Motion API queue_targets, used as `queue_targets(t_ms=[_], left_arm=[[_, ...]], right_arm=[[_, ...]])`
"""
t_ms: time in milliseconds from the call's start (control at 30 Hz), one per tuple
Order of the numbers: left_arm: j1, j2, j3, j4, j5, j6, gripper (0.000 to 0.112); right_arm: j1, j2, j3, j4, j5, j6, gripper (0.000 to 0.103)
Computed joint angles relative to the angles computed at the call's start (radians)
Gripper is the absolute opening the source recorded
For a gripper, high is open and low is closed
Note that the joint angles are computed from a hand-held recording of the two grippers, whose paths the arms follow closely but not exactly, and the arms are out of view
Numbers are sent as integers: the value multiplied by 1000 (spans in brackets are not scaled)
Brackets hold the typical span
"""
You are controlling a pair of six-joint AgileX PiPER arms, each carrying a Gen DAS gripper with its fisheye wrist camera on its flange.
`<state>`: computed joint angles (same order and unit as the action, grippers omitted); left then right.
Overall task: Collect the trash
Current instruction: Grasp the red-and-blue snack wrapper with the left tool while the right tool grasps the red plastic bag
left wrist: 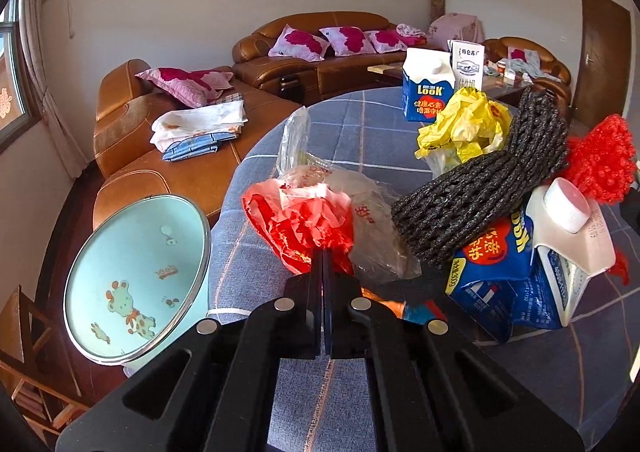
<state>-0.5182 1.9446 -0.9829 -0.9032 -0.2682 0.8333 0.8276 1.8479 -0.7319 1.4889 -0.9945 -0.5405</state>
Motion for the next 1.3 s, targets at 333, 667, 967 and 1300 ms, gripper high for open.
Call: queue_targets(t_ms=[333,667,967,1300], left_arm=[[-25,-164,108,139,-91,-122,0],[23,-248,126,129,-99,-118,0],[5,-99,49,-90,-114,51,67],[-50,96,-88,-347,-43,338,66]], right_arm=[[18,-31,15,23,-35,-6,98],[0,-59,60,17,-69,30,98],[-65,-51,78,8,-35,45,98],[-183,-9,74,-43,113,20,97]])
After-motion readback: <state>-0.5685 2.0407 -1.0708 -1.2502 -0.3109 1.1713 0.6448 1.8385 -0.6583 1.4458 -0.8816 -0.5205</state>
